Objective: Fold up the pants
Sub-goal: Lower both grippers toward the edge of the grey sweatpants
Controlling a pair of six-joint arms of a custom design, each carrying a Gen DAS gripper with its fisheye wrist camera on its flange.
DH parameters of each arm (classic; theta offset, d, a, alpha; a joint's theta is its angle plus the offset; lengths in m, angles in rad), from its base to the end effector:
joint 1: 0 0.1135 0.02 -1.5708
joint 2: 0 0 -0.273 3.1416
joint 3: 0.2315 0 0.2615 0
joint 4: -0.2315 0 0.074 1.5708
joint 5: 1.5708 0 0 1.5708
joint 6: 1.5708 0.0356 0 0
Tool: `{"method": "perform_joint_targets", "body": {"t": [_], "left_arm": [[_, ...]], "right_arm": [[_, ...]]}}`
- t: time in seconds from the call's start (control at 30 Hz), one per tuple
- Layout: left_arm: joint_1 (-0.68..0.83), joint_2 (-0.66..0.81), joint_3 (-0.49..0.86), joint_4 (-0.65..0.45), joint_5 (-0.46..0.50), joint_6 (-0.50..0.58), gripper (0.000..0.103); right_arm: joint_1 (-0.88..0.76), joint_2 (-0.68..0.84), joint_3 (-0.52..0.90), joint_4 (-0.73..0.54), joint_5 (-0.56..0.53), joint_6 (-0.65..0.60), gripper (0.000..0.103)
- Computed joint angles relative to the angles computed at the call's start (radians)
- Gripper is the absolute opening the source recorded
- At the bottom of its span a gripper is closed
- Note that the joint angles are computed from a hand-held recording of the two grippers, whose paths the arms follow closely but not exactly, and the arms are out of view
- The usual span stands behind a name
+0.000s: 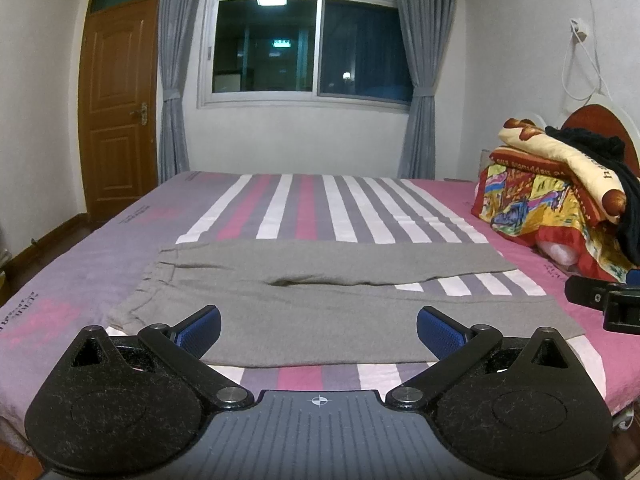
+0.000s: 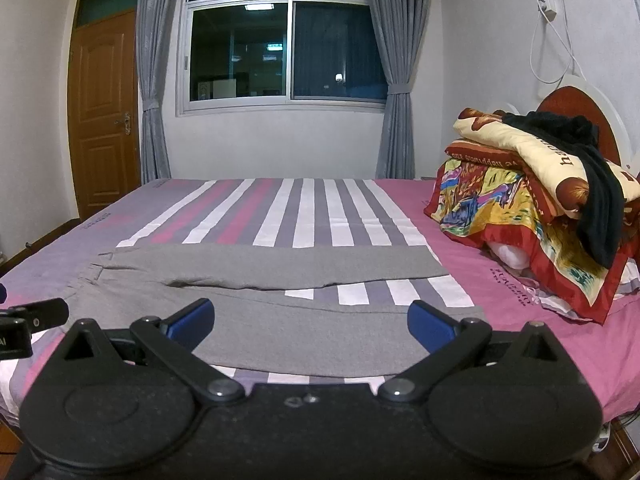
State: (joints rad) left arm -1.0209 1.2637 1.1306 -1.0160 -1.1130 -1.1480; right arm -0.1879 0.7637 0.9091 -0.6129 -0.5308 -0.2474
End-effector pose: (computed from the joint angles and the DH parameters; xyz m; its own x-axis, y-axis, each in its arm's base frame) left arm 0.1497 -0.1832 0.3175 -0.3643 -0.1769 -0.9143 -0.3589 0.9326 -0.0374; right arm 0.1600 -0.0121 0.3514 -0.3600 -0.1465 -0.9214 -0.3826 0.9239 0.0026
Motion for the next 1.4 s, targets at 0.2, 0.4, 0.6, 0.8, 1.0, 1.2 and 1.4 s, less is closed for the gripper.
{"method": "perform_joint_targets", "body": {"t": [0.2, 0.4, 0.6, 0.8, 1.0, 1.2, 1.4], "left_arm": [[0.003, -0.011, -0.018, -0.005, 0.003, -0.006, 0.103], [0.098, -0.16, -0.156, 0.23, 0.088, 0.148, 0.103], [0.357, -0.28, -0.278, 0.43, 0.296, 0.349, 0.103], [0.832, -0.257, -0.343, 0.671, 0.67, 0.73, 0.103], [1.232, 0.01, -0.24, 0.852, 0.956, 0.963, 0.103], [1.411, 0.369, -0.044, 1.03, 1.0, 1.136, 0.103], [1.565, 0.814, 0.445, 0.811, 1.291, 1.184, 0.103]], "right_arm": [[0.006, -0.007, -0.005, -0.001, 0.002, 0.004, 0.103], [-0.001, 0.011, -0.023, 0.04, -0.036, 0.013, 0.103], [0.062, 0.12, 0.016, 0.1, -0.098, 0.034, 0.103], [0.206, 0.342, 0.113, 0.226, -0.017, -0.011, 0.103], [0.344, 0.625, 0.254, 0.385, 0.058, -0.048, 0.096], [0.436, 0.986, 0.546, 0.39, 0.078, -0.035, 0.082], [0.487, 1.39, 1.004, 0.273, 0.078, -0.056, 0.073]]}}
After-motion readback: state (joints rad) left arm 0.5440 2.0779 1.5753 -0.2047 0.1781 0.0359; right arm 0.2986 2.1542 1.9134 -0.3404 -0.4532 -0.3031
